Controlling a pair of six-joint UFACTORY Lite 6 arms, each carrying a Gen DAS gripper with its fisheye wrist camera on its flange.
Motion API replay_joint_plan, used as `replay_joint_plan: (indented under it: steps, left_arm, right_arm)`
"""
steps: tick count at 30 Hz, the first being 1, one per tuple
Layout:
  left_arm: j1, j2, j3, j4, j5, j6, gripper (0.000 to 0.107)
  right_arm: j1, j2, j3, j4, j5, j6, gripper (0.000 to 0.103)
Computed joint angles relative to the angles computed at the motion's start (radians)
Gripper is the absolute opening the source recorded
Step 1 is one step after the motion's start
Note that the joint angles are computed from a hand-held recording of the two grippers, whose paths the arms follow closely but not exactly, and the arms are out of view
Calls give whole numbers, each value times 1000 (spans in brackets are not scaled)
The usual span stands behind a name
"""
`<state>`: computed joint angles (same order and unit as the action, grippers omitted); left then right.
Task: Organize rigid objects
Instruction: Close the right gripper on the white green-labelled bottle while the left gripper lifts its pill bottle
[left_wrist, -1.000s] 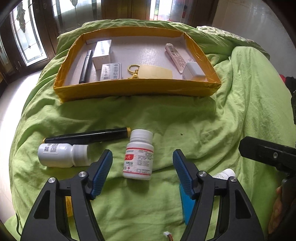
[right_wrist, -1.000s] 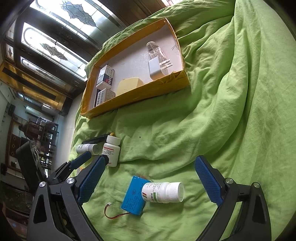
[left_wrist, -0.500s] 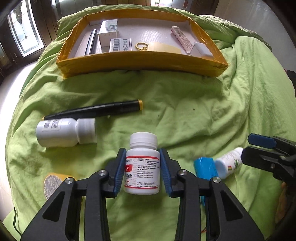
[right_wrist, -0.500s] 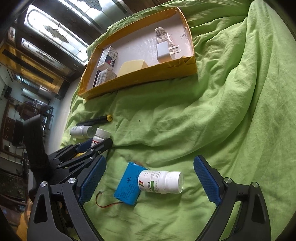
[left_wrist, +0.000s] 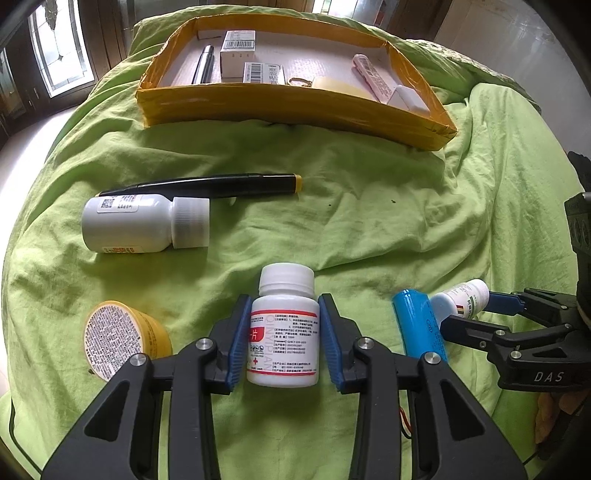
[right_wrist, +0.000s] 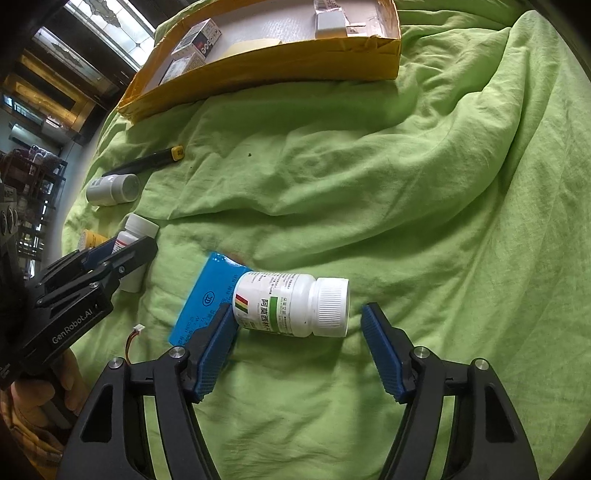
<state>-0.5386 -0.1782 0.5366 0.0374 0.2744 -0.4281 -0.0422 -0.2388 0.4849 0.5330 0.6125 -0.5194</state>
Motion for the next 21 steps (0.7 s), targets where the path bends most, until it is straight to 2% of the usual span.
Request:
replay_joint_plan:
  steps: [3, 8, 13, 19, 21]
  left_arm:
    - [7, -8, -6, -17, 3, 21, 34]
    - [12, 9, -1, -33, -1, 37, 34]
    - [-12, 26, 10, 49, -7, -57, 34]
    - [-15, 17, 5, 58, -12, -73, 34]
    - [-14, 17, 5, 57, -14, -72, 34]
  right_arm:
    - [2, 6, 2, -14, -1, 8, 58]
    - [1, 2, -7, -34, -3, 12, 58]
    - [72, 26, -2, -65, -42, 89, 57]
    - [24, -83, -24, 88, -6, -66, 56]
    - [37, -137, -33, 91, -13, -64, 56]
